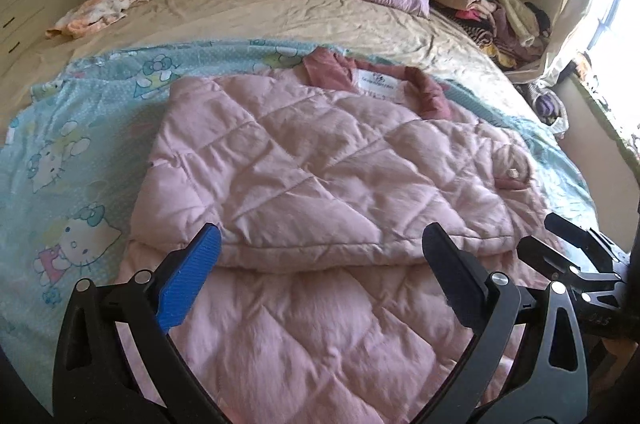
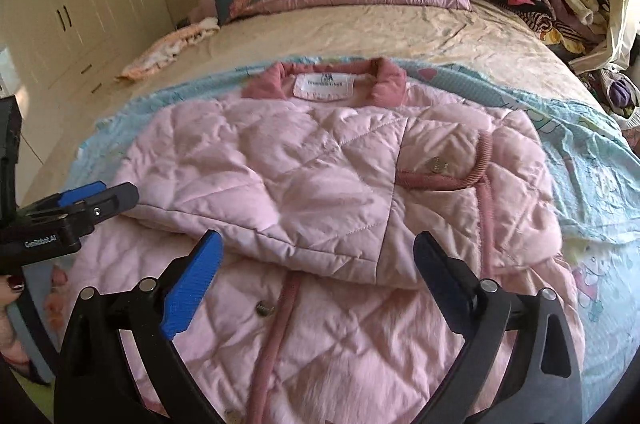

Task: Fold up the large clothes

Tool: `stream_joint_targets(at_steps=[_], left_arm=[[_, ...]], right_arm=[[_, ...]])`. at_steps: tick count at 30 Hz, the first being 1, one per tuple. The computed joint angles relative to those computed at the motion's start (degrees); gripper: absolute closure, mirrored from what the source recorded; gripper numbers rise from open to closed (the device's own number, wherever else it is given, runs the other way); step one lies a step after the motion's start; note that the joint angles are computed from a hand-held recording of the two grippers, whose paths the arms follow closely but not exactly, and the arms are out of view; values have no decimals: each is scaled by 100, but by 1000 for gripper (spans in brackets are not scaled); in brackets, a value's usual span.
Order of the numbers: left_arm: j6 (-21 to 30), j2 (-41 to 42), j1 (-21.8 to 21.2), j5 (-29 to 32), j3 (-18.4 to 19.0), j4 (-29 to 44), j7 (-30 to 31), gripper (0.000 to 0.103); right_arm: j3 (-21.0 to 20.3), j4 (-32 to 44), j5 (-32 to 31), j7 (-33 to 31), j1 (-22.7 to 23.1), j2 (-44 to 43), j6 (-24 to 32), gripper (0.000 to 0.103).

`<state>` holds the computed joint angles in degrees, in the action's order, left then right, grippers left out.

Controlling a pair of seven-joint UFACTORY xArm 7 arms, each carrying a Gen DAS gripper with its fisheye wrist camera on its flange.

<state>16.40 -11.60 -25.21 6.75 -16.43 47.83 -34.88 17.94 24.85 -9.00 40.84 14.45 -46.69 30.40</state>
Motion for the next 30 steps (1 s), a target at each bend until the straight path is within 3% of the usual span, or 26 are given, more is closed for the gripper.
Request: stream_joint_targets(at_steps=[2,15,30], left_arm=[[-23,-160,-114,-246,81,-79,120,9],[14,-1194,-81,-395,-112,-574,-56,9],[215,-2097,-198,-502,-297,-984,-203,9]], right_arm=[[0,10,45,35,71,-242,202,7],[165,100,298,87,400,-1726,1311,4],[516,244,492,106,601,-2826,2198,4]])
